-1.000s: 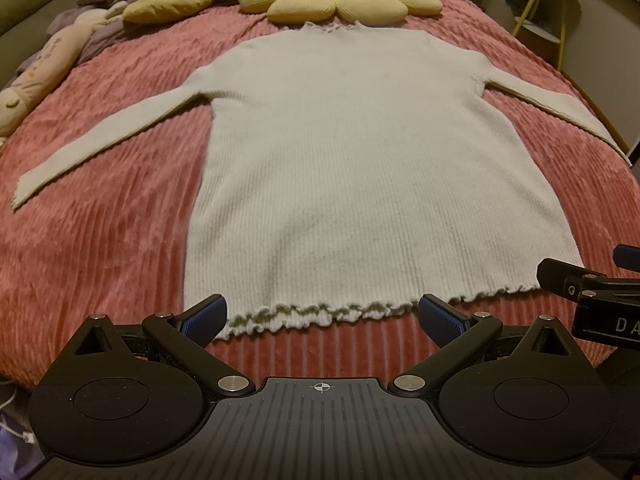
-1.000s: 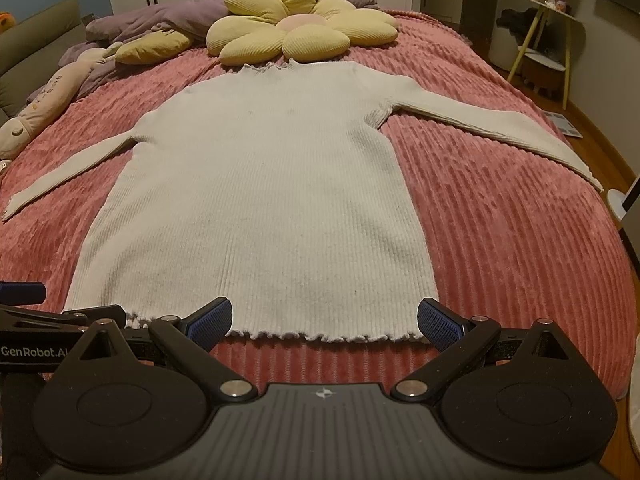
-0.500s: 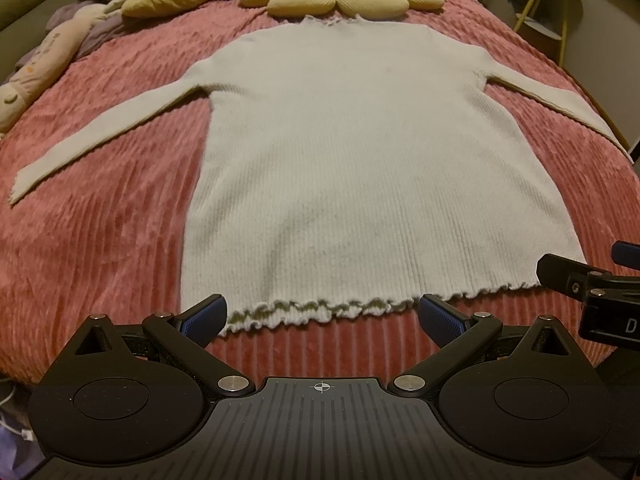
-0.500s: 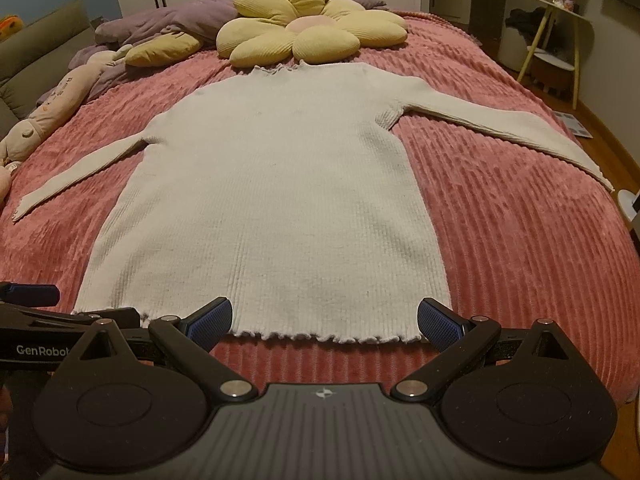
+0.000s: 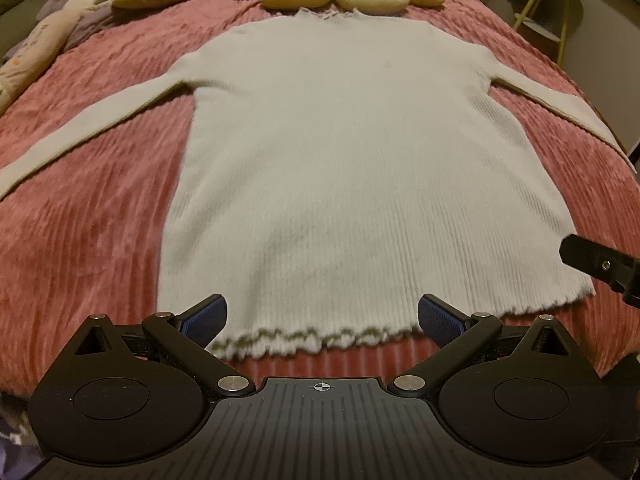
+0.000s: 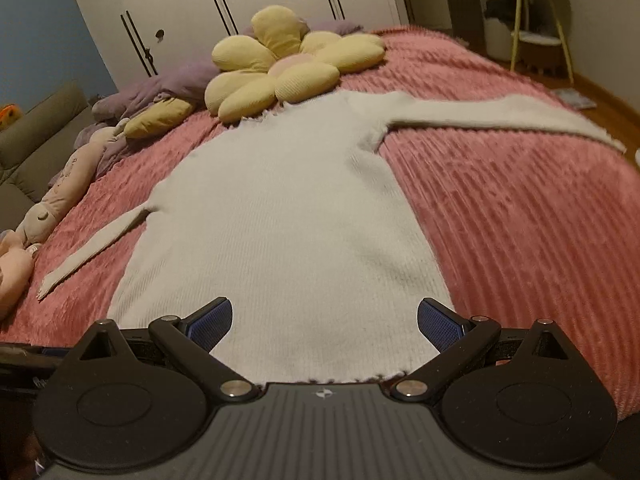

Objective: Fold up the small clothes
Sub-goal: 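Grasp the sleeve cuff with the right tool and lift it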

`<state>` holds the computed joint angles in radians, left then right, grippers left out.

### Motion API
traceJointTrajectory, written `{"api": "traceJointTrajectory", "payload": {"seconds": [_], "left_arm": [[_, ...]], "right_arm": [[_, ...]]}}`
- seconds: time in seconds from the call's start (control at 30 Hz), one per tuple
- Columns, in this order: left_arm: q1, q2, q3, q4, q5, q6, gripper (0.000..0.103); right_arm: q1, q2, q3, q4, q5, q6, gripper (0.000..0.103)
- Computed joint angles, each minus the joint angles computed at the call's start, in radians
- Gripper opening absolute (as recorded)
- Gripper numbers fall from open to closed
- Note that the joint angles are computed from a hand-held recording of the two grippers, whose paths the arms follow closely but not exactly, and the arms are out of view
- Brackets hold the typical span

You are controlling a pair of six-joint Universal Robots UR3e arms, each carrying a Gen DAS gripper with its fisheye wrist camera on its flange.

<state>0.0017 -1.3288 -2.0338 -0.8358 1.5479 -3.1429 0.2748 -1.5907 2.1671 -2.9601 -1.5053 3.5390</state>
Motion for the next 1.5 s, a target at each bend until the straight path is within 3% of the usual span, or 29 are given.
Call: {"api": "traceJointTrajectory", "payload": {"seconds": [0.1, 0.2, 0.37, 0.47, 0.57, 0.6, 0.67, 0.77, 0.83, 0.97, 1.03, 1.1, 1.2, 1.3, 1.43, 1.5], "left_arm": [[-0.001, -0.097, 0.043, 0.063, 0.005, 0.010, 0.103], [-0.008, -0.222, 0.117, 0.126, 0.036, 0.009, 0.103], [-0.003, -0.416, 0.255, 0.217, 0.046, -0.006, 0.103], [-0.004, -0.520, 0.323, 0.269, 0.048, -0.038, 0.103], [-0.006, -0.594, 0.354, 0.316, 0.051, -0.070, 0.103], [-0.004, -0.613, 0.369, 0.306, 0.048, -0.081, 0.103], [0.002, -0.627, 0.363, 0.318, 0.036, -0.089, 0.103], [0.010, -0.618, 0.289, 0.430, 0.025, -0.064, 0.103], [0.026, -0.609, 0.239, 0.492, -0.003, -0.060, 0.103], [0.037, -0.605, 0.239, 0.480, -0.025, -0.056, 0.103], [0.042, -0.604, 0.256, 0.452, -0.033, -0.058, 0.103], [0.057, -0.595, 0.250, 0.462, -0.056, -0.069, 0.103], [0.096, -0.570, 0.223, 0.518, -0.130, -0.082, 0.103], [0.130, -0.578, 0.258, 0.555, -0.215, -0.070, 0.103], [0.151, -0.651, 0.390, 0.581, -0.306, -0.065, 0.103], [0.153, -0.710, 0.493, 0.539, -0.342, -0.065, 0.103]], "right_arm": [[-0.142, 0.023, 0.079, -0.140, 0.126, -0.060, 0.099], [-0.282, 0.078, 0.087, -0.250, 0.132, -0.038, 0.099], [-0.607, 0.268, 0.057, -0.515, 0.278, 0.177, 0.097], [-0.750, 0.423, -0.041, -0.564, 0.358, 0.327, 0.083], [-0.813, 0.560, -0.139, -0.585, 0.367, 0.457, 0.068], [-0.828, 0.603, -0.164, -0.603, 0.369, 0.501, 0.058], [-0.850, 0.666, -0.196, -0.642, 0.372, 0.563, 0.047], [-0.850, 0.739, -0.263, -0.665, 0.361, 0.594, 0.041], [-0.837, 0.764, -0.314, -0.630, 0.333, 0.570, 0.036], [-0.789, 0.760, -0.469, -0.391, 0.225, 0.457, 0.007], [-0.732, 0.737, -0.564, -0.250, 0.124, 0.349, 0.007], [-0.649, 0.730, -0.652, -0.197, 0.026, 0.234, 0.007], [-0.503, 0.743, -0.777, -0.203, -0.020, 0.043, 0.006], [-0.353, 0.786, -0.915, -0.225, 0.033, -0.132, 0.006], [-0.180, 0.940, -1.217, -0.059, 0.151, -0.291, 0.010], [-0.121, 0.994, -1.323, 0.082, 0.154, -0.302, 0.041]]}}
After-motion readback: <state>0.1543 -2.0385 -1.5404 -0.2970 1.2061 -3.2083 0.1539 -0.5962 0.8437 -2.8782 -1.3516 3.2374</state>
